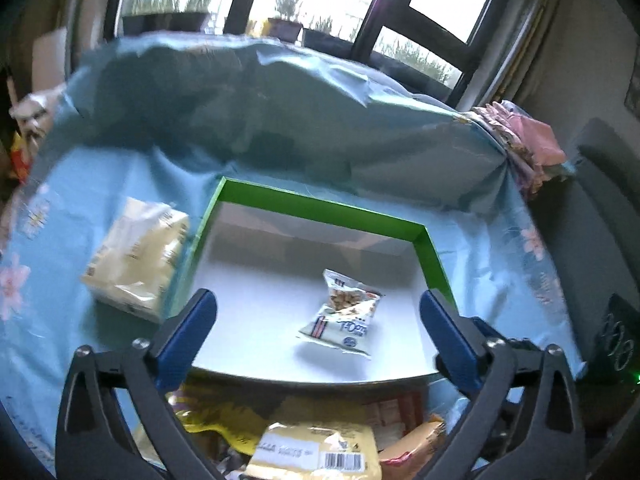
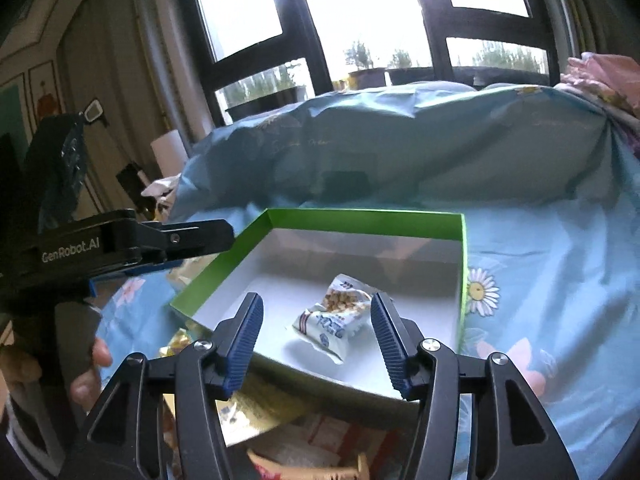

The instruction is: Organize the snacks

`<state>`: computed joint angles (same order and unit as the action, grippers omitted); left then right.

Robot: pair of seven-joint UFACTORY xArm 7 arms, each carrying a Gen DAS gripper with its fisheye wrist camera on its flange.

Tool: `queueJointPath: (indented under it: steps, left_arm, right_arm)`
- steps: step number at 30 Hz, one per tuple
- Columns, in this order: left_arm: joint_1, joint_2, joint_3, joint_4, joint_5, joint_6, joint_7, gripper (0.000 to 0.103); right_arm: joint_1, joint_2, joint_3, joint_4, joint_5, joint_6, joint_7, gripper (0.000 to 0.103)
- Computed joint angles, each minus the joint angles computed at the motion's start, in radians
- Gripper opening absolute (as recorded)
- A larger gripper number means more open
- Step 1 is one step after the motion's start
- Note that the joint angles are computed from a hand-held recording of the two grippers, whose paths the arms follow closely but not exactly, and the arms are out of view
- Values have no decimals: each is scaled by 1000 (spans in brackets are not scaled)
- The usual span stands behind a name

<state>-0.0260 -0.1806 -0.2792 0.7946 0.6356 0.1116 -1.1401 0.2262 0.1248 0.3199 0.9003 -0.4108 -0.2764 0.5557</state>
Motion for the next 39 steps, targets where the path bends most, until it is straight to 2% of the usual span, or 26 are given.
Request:
queueJointPath:
  steps: [3,8,11,14,21,25,30,31,36,39]
  left_arm:
    - [38,-38,-49,1,92,52,-87,103]
    - [51,-96,-97,-10,190,128,-188,103]
    - [29,-122,-105,-21,211,172,-212,103]
    - [5,-140,-112,-33,223,209,-229,103]
    - [-37,-176,-116,-69,226,237,-249,103]
    - [-71,-189,-103,-96,175,223,-214,103]
    - [-114,-206,-78,-149,53,169,-123,103]
    - [-120,-209,-76,-160,28,157,-103,103]
    - [-133,-210,-88,-194,-73,129,-25,103]
    - [-148,-195,-95,-205,-126,116,13,103]
  right_arm:
    - [-9,-45,-3,-48,-22,-16,35,57]
    - [50,-115,-66,-126,-12,-27,36,57]
    - [88,-153,-99,-175,15,-37,17,57]
    - [127,-175,-146,-206,-20,-46,51,57]
    - [186,-220,-216,-276,-55,-59,103,57]
    - [213,-240,-248,-308,-78,-60,136,57]
    - [245,-257,-294,-347,-125,-61,181,57]
    - [263,-255,-324,-349,-169,-64,216,57]
    - [272,-248,-360,-356,-281,-59,303,58]
    - [278,-239,-390,-341,-397,-58,390,58]
